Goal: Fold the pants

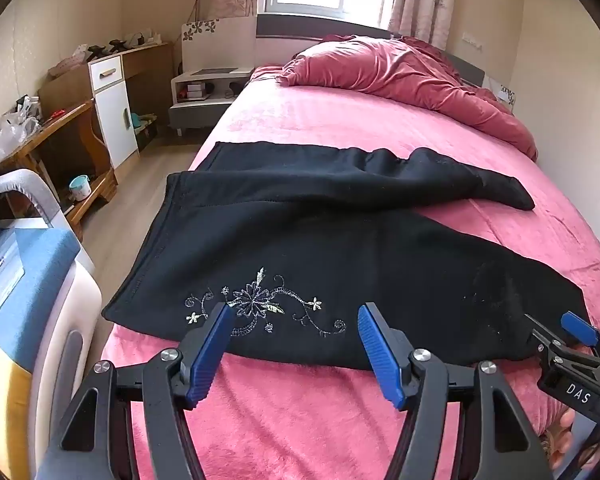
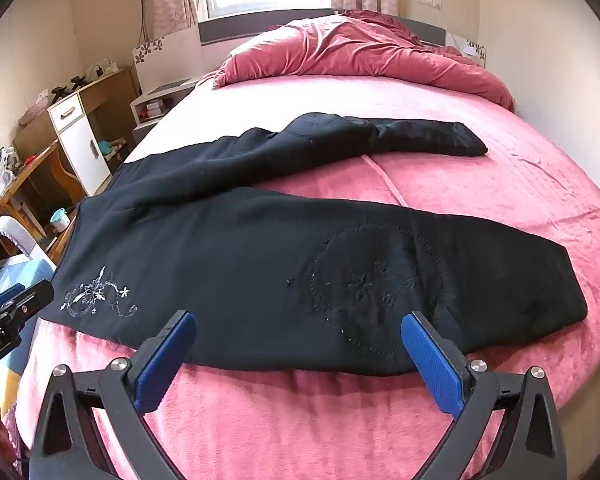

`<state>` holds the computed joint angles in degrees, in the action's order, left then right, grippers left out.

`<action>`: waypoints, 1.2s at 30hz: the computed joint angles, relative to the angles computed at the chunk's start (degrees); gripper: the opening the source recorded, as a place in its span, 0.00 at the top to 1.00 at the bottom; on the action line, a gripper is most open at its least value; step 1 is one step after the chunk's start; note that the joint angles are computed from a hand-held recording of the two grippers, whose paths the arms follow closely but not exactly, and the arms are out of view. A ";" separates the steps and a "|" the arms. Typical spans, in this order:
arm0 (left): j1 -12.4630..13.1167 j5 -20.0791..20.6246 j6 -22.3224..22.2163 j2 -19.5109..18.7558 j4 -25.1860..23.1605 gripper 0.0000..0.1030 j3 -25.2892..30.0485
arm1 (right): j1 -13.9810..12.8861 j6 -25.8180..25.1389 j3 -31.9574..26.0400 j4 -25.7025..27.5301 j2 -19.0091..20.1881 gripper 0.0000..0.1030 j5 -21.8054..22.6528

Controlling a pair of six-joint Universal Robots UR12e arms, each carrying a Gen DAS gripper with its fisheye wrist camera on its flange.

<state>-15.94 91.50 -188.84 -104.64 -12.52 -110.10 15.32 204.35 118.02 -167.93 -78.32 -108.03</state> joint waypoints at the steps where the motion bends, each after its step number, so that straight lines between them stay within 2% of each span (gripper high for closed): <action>1: -0.02 0.17 0.03 0.01 0.26 0.36 -0.06 | 0.14 0.13 -0.05 0.10 0.01 0.00 -0.22; 27: 0.01 0.52 -0.35 0.84 0.80 0.35 -0.64 | 0.02 0.25 0.28 -0.11 -0.53 0.00 -0.24; 36: 0.24 -0.24 -0.84 0.97 -0.74 0.35 -0.54 | -0.39 0.92 0.72 -0.18 -0.61 0.00 0.52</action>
